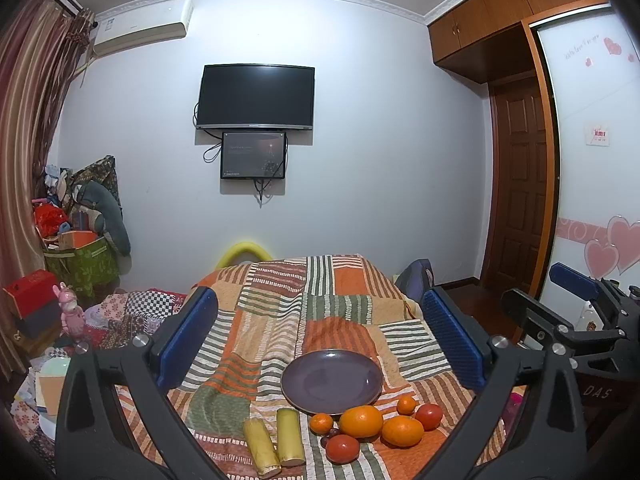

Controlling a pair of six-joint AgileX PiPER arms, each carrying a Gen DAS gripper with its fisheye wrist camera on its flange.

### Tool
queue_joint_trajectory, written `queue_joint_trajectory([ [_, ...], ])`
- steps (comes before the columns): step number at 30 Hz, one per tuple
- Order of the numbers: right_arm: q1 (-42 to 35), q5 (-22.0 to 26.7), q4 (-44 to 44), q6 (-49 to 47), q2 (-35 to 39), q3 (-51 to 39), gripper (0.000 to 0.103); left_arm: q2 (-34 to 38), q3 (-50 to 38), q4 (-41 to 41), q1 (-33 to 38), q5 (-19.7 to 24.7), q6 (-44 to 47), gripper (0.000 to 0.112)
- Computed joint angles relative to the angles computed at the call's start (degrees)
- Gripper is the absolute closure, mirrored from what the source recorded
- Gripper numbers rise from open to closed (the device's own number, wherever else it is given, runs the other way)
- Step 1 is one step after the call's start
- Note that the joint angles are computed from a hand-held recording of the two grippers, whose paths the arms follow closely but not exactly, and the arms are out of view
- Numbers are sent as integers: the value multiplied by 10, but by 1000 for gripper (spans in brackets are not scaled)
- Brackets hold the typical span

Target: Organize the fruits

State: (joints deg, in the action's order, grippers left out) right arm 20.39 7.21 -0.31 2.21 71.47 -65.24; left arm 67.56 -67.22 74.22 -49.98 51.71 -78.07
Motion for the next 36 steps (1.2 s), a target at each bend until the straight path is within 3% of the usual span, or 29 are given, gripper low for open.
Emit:
queue_joint_trajectory([
  [25,2,0,-14,13,2,0,0,-3,1,-3,1,-4,0,9],
  [36,-1,11,8,-13,21,-10,0,11,-13,-60,45,-31,44,9],
])
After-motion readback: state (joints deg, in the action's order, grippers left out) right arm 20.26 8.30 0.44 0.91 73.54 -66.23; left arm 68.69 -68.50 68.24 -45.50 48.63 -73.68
